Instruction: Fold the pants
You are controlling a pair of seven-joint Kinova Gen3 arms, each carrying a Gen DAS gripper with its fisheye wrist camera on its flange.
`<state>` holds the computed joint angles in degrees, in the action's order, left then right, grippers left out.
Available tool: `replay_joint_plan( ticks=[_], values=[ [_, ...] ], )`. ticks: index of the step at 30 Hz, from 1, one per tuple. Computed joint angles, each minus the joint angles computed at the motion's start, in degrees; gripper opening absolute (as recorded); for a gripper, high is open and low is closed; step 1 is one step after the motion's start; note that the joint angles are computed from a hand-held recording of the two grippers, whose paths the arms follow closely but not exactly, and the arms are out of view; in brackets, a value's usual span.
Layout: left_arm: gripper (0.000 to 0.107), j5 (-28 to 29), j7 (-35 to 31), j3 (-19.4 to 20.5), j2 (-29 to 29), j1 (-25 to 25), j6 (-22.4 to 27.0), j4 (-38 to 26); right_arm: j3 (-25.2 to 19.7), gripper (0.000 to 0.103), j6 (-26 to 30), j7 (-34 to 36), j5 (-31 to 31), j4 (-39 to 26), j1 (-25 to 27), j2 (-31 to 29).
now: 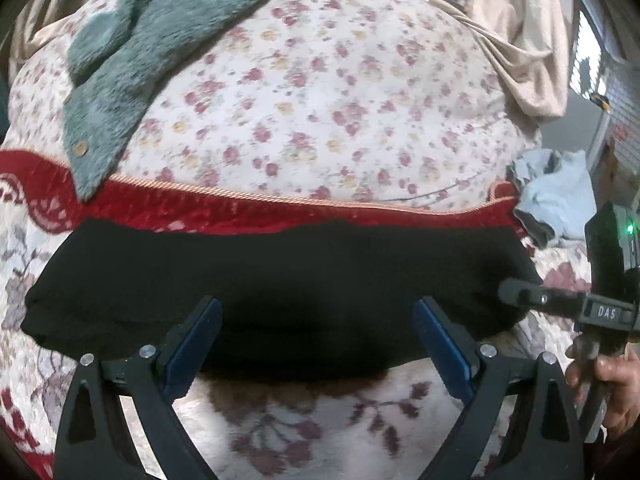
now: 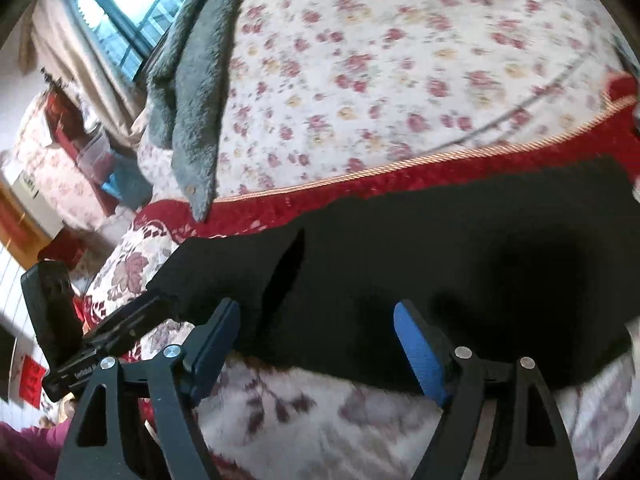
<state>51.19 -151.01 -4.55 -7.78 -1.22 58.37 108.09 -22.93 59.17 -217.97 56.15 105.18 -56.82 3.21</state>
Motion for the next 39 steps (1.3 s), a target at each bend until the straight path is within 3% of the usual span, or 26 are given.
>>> replay_joint_plan(
  ticks=[11,15,19,22,24,27,32,35,39],
  values=[
    [0.096,-1.74,1.54,6.16,6.09,5.1,3.28,-7.28,-7.87,0.084,10.54,-22.79,-6.12,7.39,-2.35,-5.04],
    [0.096,-4.15,4.19,9.5,10.64,7.28,5.1,-12.48,-7.76,0.085,9.51,-30.46,-5.24,11.72,-2.97,-6.93],
    [0.096,-8.95,8.51,12.91,15.41,10.16,5.95,-18.6,-8.7,0.085,2.51,-38.53,-1.09,17.77,0.03,-8.93],
    [0.096,-11.21,10.44,13.77,20.69,12.54,11.03,-25.69,-10.02,0.085,1.36,-44.59,1.75,20.47,1.19,-8.44],
    [0.096,-12.66,12.0,17.19,25.15,12.09,14.81,-31.0,-12.33,0.087,3.69,-48.17,4.08,21.06,2.14,-7.41],
    [0.096,-14.34,16.5,18.25,31.01,14.56,18.61,-38.97,-9.5,0.088,5.44,-46.55,5.52,20.17,-0.59,-5.68],
    [0.096,-17.76,24.09,19.91,39.14,19.33,21.3,-50.39,-6.5,0.087,1.94,-38.55,8.76,19.76,-0.39,-4.76],
    [0.096,-21.02,28.02,20.38,43.7,23.18,24.54,-57.5,-6.52,0.084,0.93,-41.22,11.45,21.82,-0.33,-4.94],
    [0.096,-25.18,27.94,21.04,48.82,28.09,31.13,-67.11,-6.48,0.082,0.39,-44.41,15.09,24.29,-0.74,-5.19]
  ],
)
